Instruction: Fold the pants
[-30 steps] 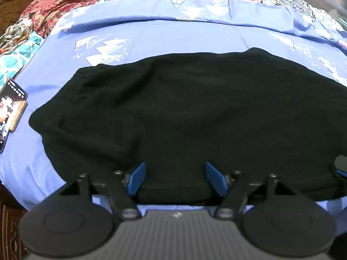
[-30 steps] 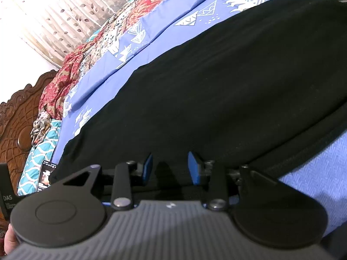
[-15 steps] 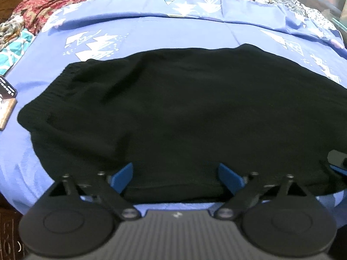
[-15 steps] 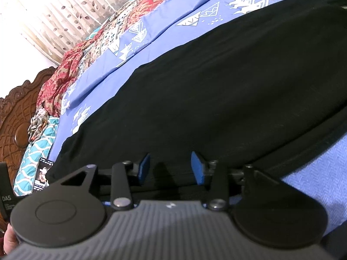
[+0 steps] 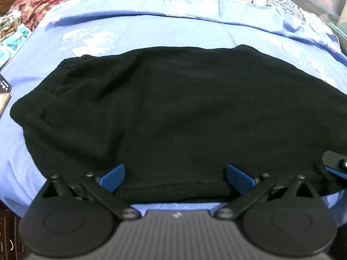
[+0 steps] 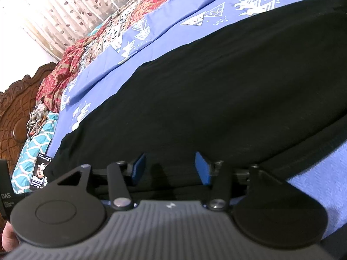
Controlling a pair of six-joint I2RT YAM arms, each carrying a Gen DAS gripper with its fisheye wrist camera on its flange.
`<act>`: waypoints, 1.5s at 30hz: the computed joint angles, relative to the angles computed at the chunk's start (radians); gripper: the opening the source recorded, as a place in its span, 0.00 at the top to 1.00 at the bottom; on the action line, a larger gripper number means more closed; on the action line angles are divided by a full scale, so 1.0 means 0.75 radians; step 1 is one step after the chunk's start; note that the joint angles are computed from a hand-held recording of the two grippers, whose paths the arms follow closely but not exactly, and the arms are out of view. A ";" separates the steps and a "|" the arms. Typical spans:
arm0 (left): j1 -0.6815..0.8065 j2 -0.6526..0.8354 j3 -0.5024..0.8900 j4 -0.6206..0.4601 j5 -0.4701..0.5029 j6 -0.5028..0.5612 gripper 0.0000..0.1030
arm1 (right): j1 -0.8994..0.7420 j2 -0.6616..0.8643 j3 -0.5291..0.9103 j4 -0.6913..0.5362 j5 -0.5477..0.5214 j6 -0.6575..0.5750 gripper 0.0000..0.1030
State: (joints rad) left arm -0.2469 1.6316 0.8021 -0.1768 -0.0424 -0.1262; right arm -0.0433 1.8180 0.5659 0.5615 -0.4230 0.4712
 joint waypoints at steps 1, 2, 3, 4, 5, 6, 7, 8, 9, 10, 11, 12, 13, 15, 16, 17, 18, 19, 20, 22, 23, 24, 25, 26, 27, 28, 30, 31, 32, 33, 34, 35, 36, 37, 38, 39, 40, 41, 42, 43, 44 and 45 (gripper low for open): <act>0.003 -0.003 -0.004 0.003 0.005 -0.004 0.00 | 0.001 0.000 0.001 -0.002 0.001 -0.004 0.46; 0.005 -0.006 -0.006 0.005 0.010 -0.009 0.00 | 0.002 -0.001 0.003 -0.005 0.002 -0.006 0.45; 0.009 -0.006 -0.007 0.007 0.017 -0.013 0.00 | 0.001 -0.001 0.003 -0.006 0.001 -0.010 0.45; 0.013 -0.009 -0.007 0.007 0.023 -0.016 0.00 | -0.001 -0.001 0.003 -0.007 -0.002 -0.014 0.44; 0.016 -0.012 -0.010 0.007 0.028 -0.018 0.00 | -0.004 -0.002 0.002 -0.008 -0.006 -0.018 0.44; 0.017 -0.017 -0.013 0.006 0.031 -0.021 0.00 | -0.002 -0.002 0.004 -0.008 -0.005 -0.017 0.44; 0.019 -0.018 -0.014 0.007 0.033 -0.023 0.00 | -0.001 -0.002 0.003 -0.007 -0.003 -0.015 0.43; 0.018 -0.015 -0.013 0.008 0.033 -0.024 0.00 | 0.003 -0.002 0.004 -0.006 0.002 -0.011 0.43; 0.018 -0.014 -0.013 0.008 0.034 -0.025 0.00 | 0.005 -0.002 0.004 -0.006 0.004 -0.009 0.43; 0.018 -0.014 -0.013 0.008 0.034 -0.025 0.00 | 0.005 -0.002 0.003 -0.004 0.005 -0.009 0.43; 0.019 -0.014 -0.012 0.005 0.034 -0.023 0.00 | 0.007 -0.002 0.004 -0.004 0.007 -0.006 0.43; 0.016 -0.014 -0.010 0.002 0.031 -0.023 0.00 | 0.008 -0.002 0.004 -0.003 0.008 -0.005 0.43; 0.013 -0.013 -0.009 -0.001 0.026 -0.020 0.00 | 0.008 -0.002 0.003 -0.002 0.008 -0.005 0.43; 0.004 -0.011 -0.006 -0.006 0.012 -0.017 0.00 | 0.010 -0.003 0.004 -0.003 0.009 -0.002 0.43; 0.002 -0.011 -0.005 -0.009 0.007 -0.013 0.00 | 0.009 -0.003 0.003 -0.002 0.008 -0.003 0.43; -0.001 -0.009 -0.002 -0.012 0.002 -0.010 0.00 | 0.009 -0.003 0.003 -0.002 0.008 -0.003 0.43; -0.006 -0.006 0.002 -0.016 -0.003 -0.010 0.00 | 0.009 -0.003 0.003 -0.002 0.008 -0.003 0.43; -0.008 -0.005 0.003 -0.017 -0.006 -0.011 0.00 | 0.008 -0.004 0.001 0.000 0.006 -0.003 0.43; -0.009 -0.003 0.005 -0.018 -0.007 -0.011 0.00 | 0.005 -0.005 0.001 -0.002 0.002 -0.005 0.43; -0.012 -0.001 0.008 -0.020 -0.009 -0.012 0.00 | -0.002 -0.008 -0.001 -0.003 -0.008 -0.009 0.43; -0.015 0.002 0.012 -0.021 -0.013 -0.012 0.00 | -0.004 -0.011 -0.002 -0.005 -0.011 -0.013 0.43; -0.019 0.001 0.014 -0.025 -0.017 -0.010 0.00 | -0.003 -0.018 -0.005 -0.008 -0.009 -0.019 0.43; -0.025 0.000 0.017 -0.031 -0.025 -0.006 0.00 | 0.002 -0.027 0.001 -0.026 -0.003 -0.032 0.43; -0.034 -0.002 0.021 -0.037 -0.037 -0.004 0.00 | 0.004 -0.041 -0.002 -0.039 0.007 -0.055 0.43; -0.039 -0.003 0.024 -0.043 -0.046 0.000 0.00 | 0.013 -0.058 -0.007 -0.045 0.034 -0.074 0.43; -0.046 -0.005 0.029 -0.050 -0.057 0.001 0.00 | 0.026 -0.081 -0.021 -0.045 0.080 -0.092 0.43; -0.060 -0.006 0.041 -0.067 -0.076 0.002 0.00 | 0.050 -0.112 -0.043 -0.024 0.160 -0.119 0.44; -0.067 -0.009 0.046 -0.076 -0.086 0.001 0.00 | 0.051 -0.134 -0.063 -0.006 0.187 -0.146 0.44; -0.074 -0.012 0.053 -0.086 -0.095 0.001 0.00 | 0.049 -0.146 -0.082 0.019 0.209 -0.166 0.44; -0.083 -0.013 0.061 -0.095 -0.104 -0.003 0.00 | 0.043 -0.162 -0.105 0.044 0.228 -0.193 0.44; -0.088 -0.015 0.069 -0.105 -0.109 -0.004 0.00 | 0.036 -0.178 -0.127 0.066 0.247 -0.219 0.44; -0.093 -0.020 0.076 -0.114 -0.111 -0.007 0.00 | 0.021 -0.184 -0.143 0.086 0.256 -0.239 0.44; -0.102 -0.027 0.080 -0.120 -0.114 -0.011 0.00 | 0.003 -0.188 -0.156 0.103 0.257 -0.248 0.44; -0.112 -0.032 0.085 -0.122 -0.117 -0.010 0.00 | -0.020 -0.188 -0.164 0.114 0.247 -0.248 0.44; -0.120 -0.035 0.090 -0.125 -0.118 -0.006 0.00 | -0.044 -0.185 -0.168 0.119 0.234 -0.243 0.44; -0.132 -0.035 0.097 -0.131 -0.122 -0.004 0.00 | -0.068 -0.179 -0.168 0.121 0.223 -0.239 0.44; -0.146 -0.032 0.106 -0.137 -0.126 -0.003 0.00 | -0.093 -0.169 -0.167 0.122 0.217 -0.234 0.44; -0.162 -0.029 0.115 -0.144 -0.134 -0.001 0.00 | -0.114 -0.156 -0.166 0.124 0.212 -0.226 0.44; -0.178 -0.025 0.124 -0.150 -0.144 0.002 0.00 | -0.144 -0.135 -0.156 0.115 0.195 -0.216 0.44; -0.191 -0.023 0.129 -0.153 -0.153 0.004 0.00 | -0.170 -0.115 -0.145 0.098 0.170 -0.203 0.45; -0.203 -0.019 0.135 -0.156 -0.161 0.008 0.00 | -0.204 -0.087 -0.131 0.087 0.125 -0.192 0.46; -0.214 -0.017 0.142 -0.160 -0.173 0.010 0.00 | -0.221 -0.074 -0.129 0.096 0.097 -0.182 0.46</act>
State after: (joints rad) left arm -0.4077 1.6185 0.9083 -0.2966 -0.1719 -0.1184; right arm -0.2093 1.7626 0.4692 0.6337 -0.3506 0.3350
